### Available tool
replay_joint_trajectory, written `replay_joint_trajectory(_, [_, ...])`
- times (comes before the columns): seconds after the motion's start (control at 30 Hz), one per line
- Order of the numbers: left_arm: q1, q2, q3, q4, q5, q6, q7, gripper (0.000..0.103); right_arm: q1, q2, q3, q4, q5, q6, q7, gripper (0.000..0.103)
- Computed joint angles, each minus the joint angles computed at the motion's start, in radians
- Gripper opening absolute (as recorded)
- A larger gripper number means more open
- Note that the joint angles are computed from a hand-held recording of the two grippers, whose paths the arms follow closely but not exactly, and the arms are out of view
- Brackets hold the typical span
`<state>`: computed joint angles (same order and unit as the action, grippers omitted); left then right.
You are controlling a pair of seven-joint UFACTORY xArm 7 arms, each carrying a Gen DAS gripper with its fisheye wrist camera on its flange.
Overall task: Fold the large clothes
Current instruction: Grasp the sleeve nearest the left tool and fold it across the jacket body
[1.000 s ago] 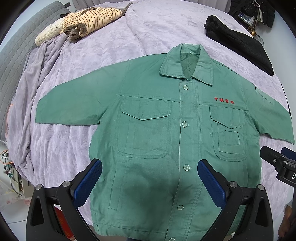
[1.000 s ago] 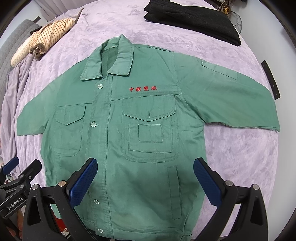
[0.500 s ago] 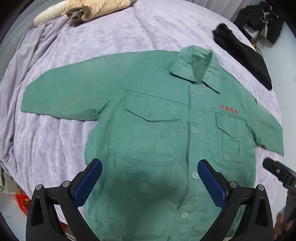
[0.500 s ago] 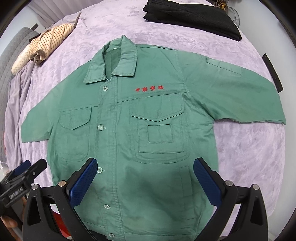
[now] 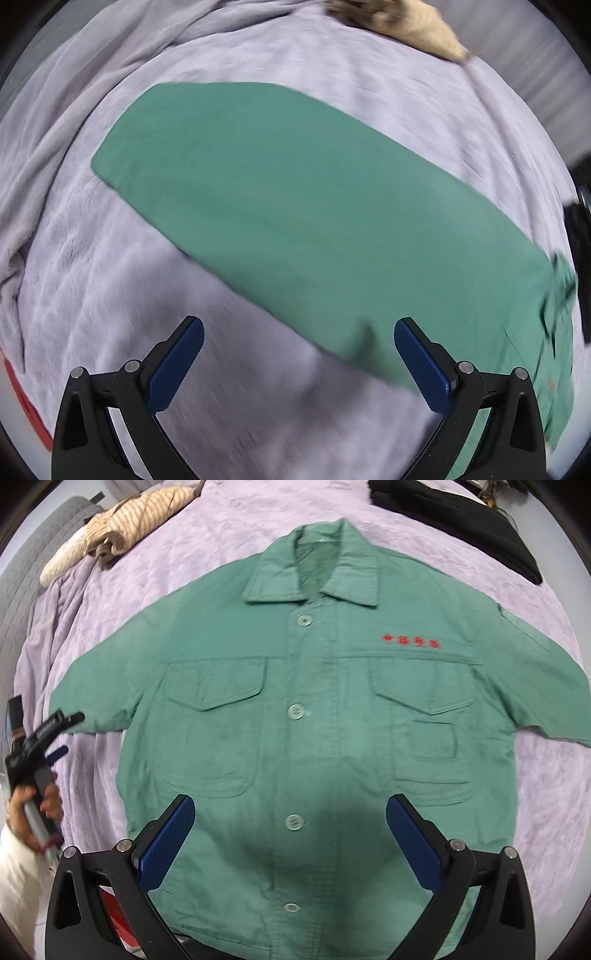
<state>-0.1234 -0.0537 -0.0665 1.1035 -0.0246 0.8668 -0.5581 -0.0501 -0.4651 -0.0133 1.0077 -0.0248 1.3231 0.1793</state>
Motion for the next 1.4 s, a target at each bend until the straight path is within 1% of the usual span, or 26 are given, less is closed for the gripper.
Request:
replay_joint_trajectory(0.1, [0.034,0.060,0.031,-0.002,0.000,-0.057,-0.007,0.103,0.019,0.018,0.030,-0.012,-0.002,0.012,0.025,0.103])
replay_joint_trajectory(0.17, [0.050,0.081,0.041,-0.009,-0.022,-0.110,0.004,0.096,0.030,0.035,0.041,-0.015,-0.010,0.018,0.036,0.103])
replay_joint_trajectory(0.2, [0.054,0.083,0.043,-0.012,-0.018,-0.132,0.001,0.078,0.036,0.044,0.044,-0.014,-0.010,0.022,0.042,0.103])
replay_joint_trajectory(0.23, [0.059,0.082,0.043,-0.013,-0.032,-0.155,0.017,0.050,0.042,0.053,0.048,-0.013,-0.010,0.026,0.045,0.103])
replay_joint_trajectory(0.27, [0.063,0.081,0.043,-0.013,-0.067,-0.174,0.047,0.036,0.048,0.063,0.048,-0.008,-0.011,0.031,0.042,0.103])
replay_joint_trajectory(0.3, [0.068,0.079,0.043,-0.013,-0.113,-0.191,0.082,0.017,0.054,0.072,0.052,-0.004,-0.015,0.034,0.040,0.103])
replay_joint_trajectory(0.33, [0.070,0.076,0.042,-0.011,-0.131,-0.201,0.093,0.011,0.060,0.077,0.053,-0.002,-0.017,0.034,0.037,0.103])
replay_joint_trajectory(0.4, [0.072,0.061,0.041,-0.016,-0.149,-0.235,0.126,0.008,0.070,0.082,0.053,0.001,-0.013,0.025,0.030,0.103])
replay_joint_trajectory(0.47, [0.061,0.034,0.031,-0.019,-0.179,-0.266,0.176,0.007,0.076,0.078,0.048,-0.002,-0.006,0.011,0.019,0.103])
replay_joint_trajectory(0.57, [0.022,0.014,0.004,0.026,-0.204,-0.304,0.243,0.007,0.076,0.065,0.036,-0.010,0.000,-0.006,-0.003,0.103])
replay_joint_trajectory(0.67, [-0.036,-0.013,-0.031,0.093,-0.212,-0.311,0.321,0.007,0.062,0.042,0.014,-0.023,0.008,-0.031,-0.030,0.103])
replay_joint_trajectory(0.77, [-0.122,0.025,-0.097,0.210,-0.154,-0.288,0.313,0.007,0.037,0.020,-0.013,-0.033,0.016,-0.047,-0.058,0.103])
replay_joint_trajectory(0.87, [-0.234,0.135,-0.162,0.341,-0.025,-0.258,0.295,0.007,-0.006,-0.012,-0.050,-0.037,0.019,-0.050,-0.081,0.103])
replay_joint_trajectory(0.93, [-0.312,0.232,-0.188,0.430,0.019,-0.208,0.295,0.008,-0.042,-0.026,-0.077,-0.036,0.013,-0.055,-0.092,0.103])
replay_joint_trajectory(0.97, [-0.353,0.280,-0.191,0.474,0.052,-0.178,0.285,0.008,-0.061,-0.031,-0.087,-0.036,0.006,-0.059,-0.096,0.103])
replay_joint_trajectory(1.0, [-0.395,0.326,-0.186,0.512,0.093,-0.141,0.277,0.008,-0.080,-0.036,-0.098,-0.039,-0.002,-0.062,-0.101,0.103])
replay_joint_trajectory(1.03, [-0.444,0.369,-0.172,0.551,0.156,-0.097,0.254,0.008,-0.100,-0.039,-0.106,-0.043,-0.013,-0.067,-0.102,0.103])
replay_joint_trajectory(1.07, [-0.484,0.393,-0.160,0.570,0.198,-0.061,0.235,0.008,-0.121,-0.038,-0.116,-0.045,-0.024,-0.067,-0.104,0.103])
replay_joint_trajectory(1.1, [-0.513,0.419,-0.151,0.592,0.228,-0.021,0.232,0.008,-0.141,-0.037,-0.125,-0.046,-0.034,-0.066,-0.106,0.103])
replay_joint_trajectory(1.2, [-0.560,0.451,-0.126,0.621,0.272,0.089,0.233,0.008,-0.185,-0.031,-0.146,-0.042,-0.052,-0.073,-0.119,0.103])
replay_joint_trajectory(1.23, [-0.558,0.427,-0.122,0.578,0.273,0.082,0.229,0.022,-0.194,-0.028,-0.149,-0.040,-0.052,-0.080,-0.124,0.103])
replay_joint_trajectory(1.27, [-0.553,0.403,-0.122,0.541,0.269,0.071,0.226,0.042,-0.199,-0.021,-0.152,-0.036,-0.050,-0.089,-0.130,0.103])
replay_joint_trajectory(1.3, [-0.547,0.372,-0.119,0.500,0.271,0.058,0.215,0.088,-0.202,-0.014,-0.152,-0.030,-0.048,-0.102,-0.137,0.103])
replay_joint_trajectory(1.33, [-0.543,0.340,-0.113,0.455,0.292,0.036,0.193,0.102,-0.201,-0.008,-0.150,-0.025,-0.043,-0.116,-0.145,0.103])
replay_joint_trajectory(1.37, [-0.538,0.288,-0.108,0.395,0.320,0.008,0.171,0.102,-0.195,0.005,-0.147,-0.015,-0.035,-0.135,-0.156,0.103])
replay_joint_trajectory(1.4, [-0.520,0.240,-0.112,0.344,0.322,-0.008,0.171,0.102,-0.185,0.021,-0.143,-0.002,-0.022,-0.157,-0.171,0.103])
